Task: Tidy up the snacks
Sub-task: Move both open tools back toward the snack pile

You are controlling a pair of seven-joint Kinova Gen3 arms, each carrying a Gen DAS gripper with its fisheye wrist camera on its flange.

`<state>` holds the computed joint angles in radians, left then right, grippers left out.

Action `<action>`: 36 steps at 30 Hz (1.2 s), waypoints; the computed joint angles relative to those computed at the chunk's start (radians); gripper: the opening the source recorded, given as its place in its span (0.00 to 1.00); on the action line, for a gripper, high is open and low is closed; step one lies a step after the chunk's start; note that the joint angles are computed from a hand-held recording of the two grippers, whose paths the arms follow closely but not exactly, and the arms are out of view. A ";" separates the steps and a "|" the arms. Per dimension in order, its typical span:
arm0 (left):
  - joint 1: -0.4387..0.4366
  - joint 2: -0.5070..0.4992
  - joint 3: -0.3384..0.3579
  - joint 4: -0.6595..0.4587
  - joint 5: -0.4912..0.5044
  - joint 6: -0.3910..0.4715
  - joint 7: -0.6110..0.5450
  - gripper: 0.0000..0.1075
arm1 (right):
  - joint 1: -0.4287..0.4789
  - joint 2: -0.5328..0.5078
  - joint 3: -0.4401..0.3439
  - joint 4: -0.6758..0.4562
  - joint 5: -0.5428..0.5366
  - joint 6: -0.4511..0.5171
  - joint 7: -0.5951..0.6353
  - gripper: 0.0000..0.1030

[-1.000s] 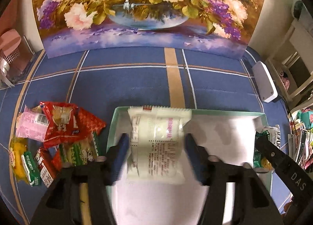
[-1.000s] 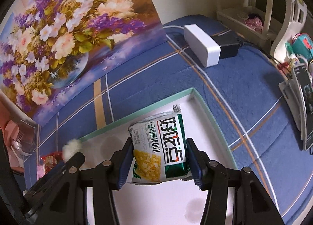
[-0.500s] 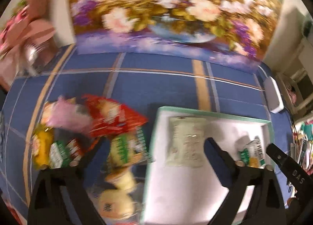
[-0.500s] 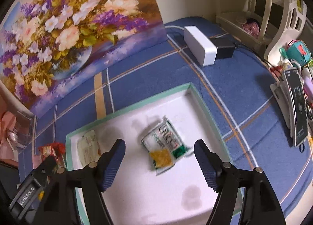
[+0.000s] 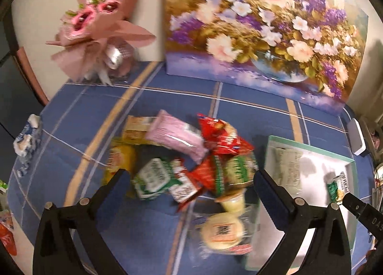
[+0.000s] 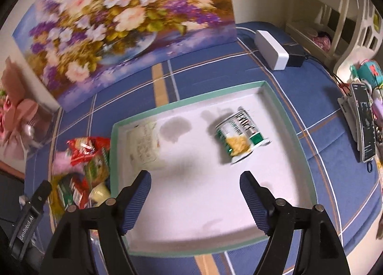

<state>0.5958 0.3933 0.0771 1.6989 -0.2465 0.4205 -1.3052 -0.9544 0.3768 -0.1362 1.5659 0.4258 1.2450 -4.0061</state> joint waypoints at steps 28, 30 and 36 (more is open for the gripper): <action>-0.248 -0.084 -0.002 0.049 0.073 -0.025 -0.069 0.95 | -0.041 0.209 0.097 -0.402 0.054 0.046 0.290 0.94; -0.281 -0.081 0.027 0.040 0.112 -0.005 -0.114 0.95 | -0.037 0.224 0.100 -0.431 0.042 0.053 0.330 0.94; -0.318 -0.031 0.063 -0.027 0.202 0.122 -0.209 0.95 | -0.004 0.253 0.097 -0.455 -0.038 0.024 0.410 0.94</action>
<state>0.2776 0.3623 0.1397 1.6719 -0.0446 0.5426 -1.5144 -0.9581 0.6294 -0.0390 1.1109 0.3880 1.2685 -3.5959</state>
